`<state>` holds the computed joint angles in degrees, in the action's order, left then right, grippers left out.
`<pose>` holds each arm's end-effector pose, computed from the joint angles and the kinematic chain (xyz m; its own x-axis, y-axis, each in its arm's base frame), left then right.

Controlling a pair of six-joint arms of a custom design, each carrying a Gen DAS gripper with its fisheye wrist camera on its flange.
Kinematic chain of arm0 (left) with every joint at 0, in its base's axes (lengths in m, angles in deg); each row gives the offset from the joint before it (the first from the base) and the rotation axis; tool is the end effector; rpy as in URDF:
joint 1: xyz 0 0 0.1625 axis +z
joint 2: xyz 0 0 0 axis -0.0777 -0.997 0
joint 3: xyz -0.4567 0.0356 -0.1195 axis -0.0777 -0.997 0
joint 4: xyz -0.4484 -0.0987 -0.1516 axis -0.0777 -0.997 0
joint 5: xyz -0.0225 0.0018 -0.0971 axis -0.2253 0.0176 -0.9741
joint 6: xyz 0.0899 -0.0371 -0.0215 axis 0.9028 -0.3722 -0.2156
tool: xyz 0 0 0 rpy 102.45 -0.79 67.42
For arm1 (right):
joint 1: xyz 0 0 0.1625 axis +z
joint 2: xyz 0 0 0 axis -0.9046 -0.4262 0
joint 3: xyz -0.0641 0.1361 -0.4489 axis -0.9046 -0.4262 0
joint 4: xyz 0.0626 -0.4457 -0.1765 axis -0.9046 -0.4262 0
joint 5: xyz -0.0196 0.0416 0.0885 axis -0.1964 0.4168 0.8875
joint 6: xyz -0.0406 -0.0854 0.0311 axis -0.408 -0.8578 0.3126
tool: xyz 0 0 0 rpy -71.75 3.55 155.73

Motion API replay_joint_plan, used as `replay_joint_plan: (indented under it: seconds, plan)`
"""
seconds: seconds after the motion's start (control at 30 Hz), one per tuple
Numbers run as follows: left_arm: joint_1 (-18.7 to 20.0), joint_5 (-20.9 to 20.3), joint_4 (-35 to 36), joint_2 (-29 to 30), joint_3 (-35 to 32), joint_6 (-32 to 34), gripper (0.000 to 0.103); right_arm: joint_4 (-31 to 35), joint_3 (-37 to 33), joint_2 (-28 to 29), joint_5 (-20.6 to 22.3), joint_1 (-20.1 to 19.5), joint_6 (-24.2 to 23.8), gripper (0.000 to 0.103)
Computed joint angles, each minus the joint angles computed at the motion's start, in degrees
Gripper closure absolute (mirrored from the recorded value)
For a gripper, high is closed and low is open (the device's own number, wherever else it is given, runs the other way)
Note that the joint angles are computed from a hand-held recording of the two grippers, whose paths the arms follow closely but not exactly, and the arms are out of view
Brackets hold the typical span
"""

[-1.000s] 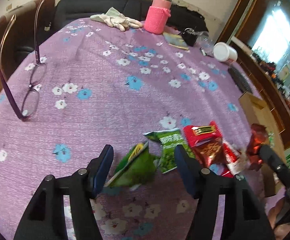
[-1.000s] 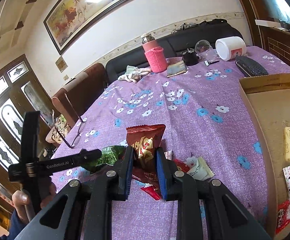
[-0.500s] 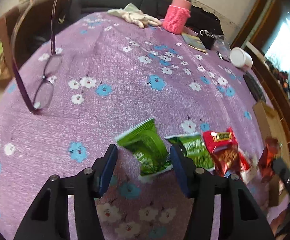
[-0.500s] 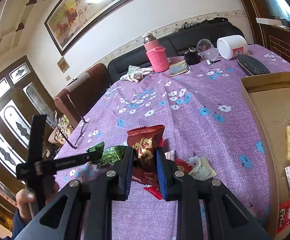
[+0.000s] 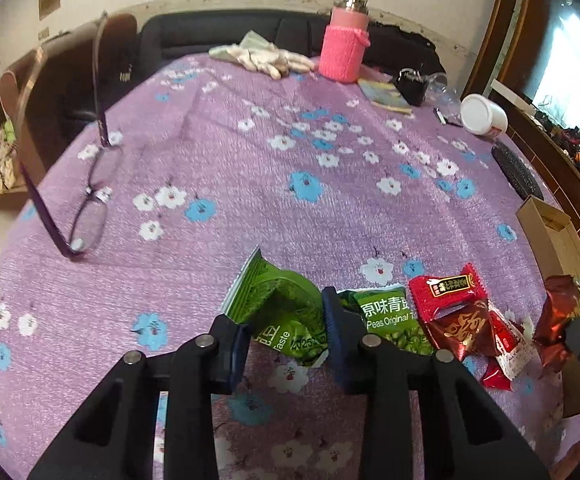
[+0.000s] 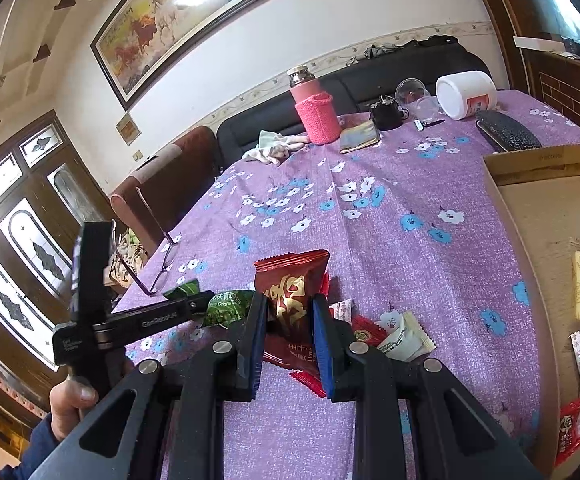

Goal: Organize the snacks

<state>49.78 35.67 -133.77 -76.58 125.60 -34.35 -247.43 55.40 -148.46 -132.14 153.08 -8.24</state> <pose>-0.2023 -0.5075 0.1037 -0.7808 -0.0482 -0.6229 0.3581 0.7825 -0.5094 0.1211 -0.4504 0.1993 -0.9125 -0.2926 0.2860 -0.4091 0.6696 -0.6199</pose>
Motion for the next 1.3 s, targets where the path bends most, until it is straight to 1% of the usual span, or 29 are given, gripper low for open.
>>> replay_joint_plan:
  seconds: [0.03, 0.17, 0.3, 0.4, 0.43, 0.77, 0.87, 0.97, 1.17, 1.3]
  plan:
    - [-0.75, 1.64, -0.79, 0.06, 0.44, 0.04, 0.071, 0.10, 0.00, -0.02, 0.10, 0.00, -0.04, 0.078]
    - [-2.78, 2.96, -6.95, 0.16, 1.79, 3.74, 0.071, -0.35, 0.08, 0.21, -0.06, 0.20, -0.29, 0.078]
    - [-5.03, 1.81, -15.52, 1.20, 3.03, 11.08, 0.070, -0.63, 0.10, 0.24, -0.24, 0.24, -0.02, 0.078]
    - [-6.12, 1.09, -17.33, 2.24, 3.11, 13.64, 0.070, -0.88, 0.07, 0.25, -0.44, 0.20, 0.27, 0.078]
    - [-6.29, 0.36, -17.41, 2.49, 3.05, 14.38, 0.070, -0.98, 0.06, 0.26, -0.50, 0.18, 0.38, 0.078]
    - [-7.06, 0.48, -15.65, 3.98, 2.76, 14.92, 0.070, -1.28, -0.15, 0.13, -0.95, 0.02, 1.13, 0.078]
    - [-6.86, -0.28, -15.27, 4.10, 2.50, 15.13, 0.070, -1.26, -0.40, -0.41, -0.49, -0.47, 1.75, 0.078]
    - [-6.39, -2.34, -13.20, 3.93, 1.89, 13.68, 0.070, -0.50, -0.62, -1.50, 0.30, -1.37, 3.27, 0.079]
    - [-8.31, -2.60, -8.49, 4.58, 0.86, 10.33, 0.070, 1.42, -1.35, -4.10, 0.81, -3.45, 6.77, 0.079]
    - [-9.22, -5.53, -5.72, 5.74, -1.25, 8.50, 0.070, 1.90, -1.57, -6.00, 1.46, -4.86, 8.82, 0.079]
